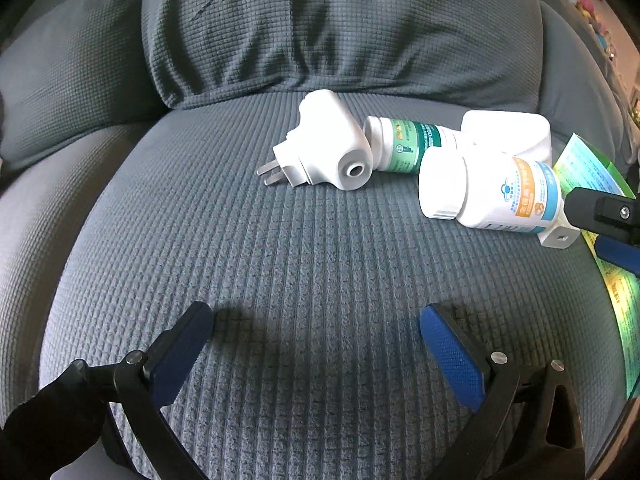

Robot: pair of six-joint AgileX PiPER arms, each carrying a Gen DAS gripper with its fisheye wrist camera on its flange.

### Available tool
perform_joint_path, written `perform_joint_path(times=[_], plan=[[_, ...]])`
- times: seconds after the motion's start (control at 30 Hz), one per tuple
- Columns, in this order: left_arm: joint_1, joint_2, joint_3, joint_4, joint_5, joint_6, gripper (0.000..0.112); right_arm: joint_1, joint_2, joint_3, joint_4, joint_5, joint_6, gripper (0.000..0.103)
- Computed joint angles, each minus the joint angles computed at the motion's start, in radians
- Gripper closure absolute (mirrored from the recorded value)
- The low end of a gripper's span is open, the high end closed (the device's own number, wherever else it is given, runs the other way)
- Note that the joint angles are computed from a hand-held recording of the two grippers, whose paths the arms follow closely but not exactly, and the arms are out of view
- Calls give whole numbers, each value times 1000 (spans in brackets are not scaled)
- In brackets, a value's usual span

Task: Organize rigid objects
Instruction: 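Return the right tool toward the white bottles and charger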

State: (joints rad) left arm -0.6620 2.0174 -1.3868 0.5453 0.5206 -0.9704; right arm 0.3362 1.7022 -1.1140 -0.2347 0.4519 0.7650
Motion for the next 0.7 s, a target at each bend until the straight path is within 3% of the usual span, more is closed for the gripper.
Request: perform_joint_path(times=[0.7], plan=[[-6,-9,18,15,-5,-20,9,12,11,14,-72,-11,72,28]])
